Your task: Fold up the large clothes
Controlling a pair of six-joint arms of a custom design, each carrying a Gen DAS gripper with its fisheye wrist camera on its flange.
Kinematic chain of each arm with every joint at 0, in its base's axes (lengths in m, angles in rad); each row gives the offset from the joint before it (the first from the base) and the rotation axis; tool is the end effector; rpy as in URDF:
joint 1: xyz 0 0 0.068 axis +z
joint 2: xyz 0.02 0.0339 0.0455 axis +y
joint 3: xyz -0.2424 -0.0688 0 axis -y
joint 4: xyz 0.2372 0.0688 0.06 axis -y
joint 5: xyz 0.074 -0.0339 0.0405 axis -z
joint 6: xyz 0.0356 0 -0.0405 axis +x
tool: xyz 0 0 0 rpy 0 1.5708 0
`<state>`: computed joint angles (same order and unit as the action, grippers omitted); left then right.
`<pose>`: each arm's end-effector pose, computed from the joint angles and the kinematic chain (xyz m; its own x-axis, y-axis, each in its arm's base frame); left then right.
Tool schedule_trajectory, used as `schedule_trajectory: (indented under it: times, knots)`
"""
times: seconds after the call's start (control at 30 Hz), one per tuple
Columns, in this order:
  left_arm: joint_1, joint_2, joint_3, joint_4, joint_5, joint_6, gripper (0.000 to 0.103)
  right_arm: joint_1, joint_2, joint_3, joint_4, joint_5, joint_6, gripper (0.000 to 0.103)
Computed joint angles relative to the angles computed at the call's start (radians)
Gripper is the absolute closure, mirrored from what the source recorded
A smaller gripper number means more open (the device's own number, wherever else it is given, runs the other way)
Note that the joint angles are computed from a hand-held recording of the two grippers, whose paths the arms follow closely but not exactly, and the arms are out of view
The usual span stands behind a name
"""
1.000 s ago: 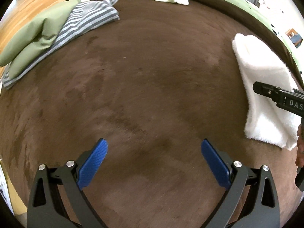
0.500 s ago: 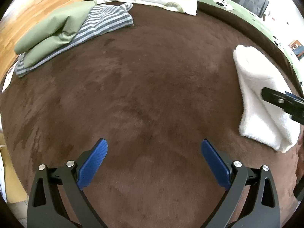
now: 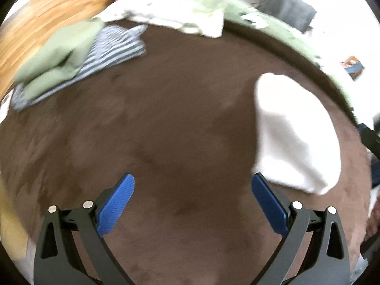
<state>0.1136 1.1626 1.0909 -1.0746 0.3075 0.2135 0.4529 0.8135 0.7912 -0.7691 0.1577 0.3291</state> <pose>0.2090 0.0130 0.2805 -0.8815 0.1027 -0.4609 0.2073 0.9611 -0.1823 0.1541 0.0688 0.2667 -0.7129 0.0081 -0.7012 -0.1083 0.9867 0.1214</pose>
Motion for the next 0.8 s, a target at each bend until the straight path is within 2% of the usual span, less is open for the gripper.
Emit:
schedule_trajectory:
  times: [0.1,0.33,0.4,0.5,0.57,0.7,0.8]
  knots:
    - [-0.123,0.042,0.067,0.021,0.049,-0.027,0.007,-0.145,-0.032,0.029,-0.05,-0.05,-0.09,0.008]
    - [-0.387,0.251,0.22,0.123,0.169,0.029,0.008,-0.485,-0.072,0.011,-0.085,-0.203,-0.275,0.008]
    - [-0.426,0.334,0.27,0.141,0.199,0.042,0.015,-0.553,-0.075,-0.012,-0.079,-0.23,-0.304,0.008]
    - [-0.439,0.483,0.362,0.11,0.284,0.024,0.025,-0.665,-0.079,-0.049,-0.07,-0.281,-0.35,0.008]
    - [-0.441,0.545,0.383,0.104,0.308,0.01,0.031,-0.745,-0.074,-0.076,-0.06,-0.318,-0.384,0.008]
    - [-0.466,0.555,0.357,0.128,0.199,0.007,0.033,-0.838,-0.049,-0.117,-0.026,-0.357,-0.425,0.008]
    - [-0.459,0.541,0.344,0.123,0.155,0.029,0.031,-0.856,-0.026,-0.132,-0.009,-0.362,-0.435,0.008]
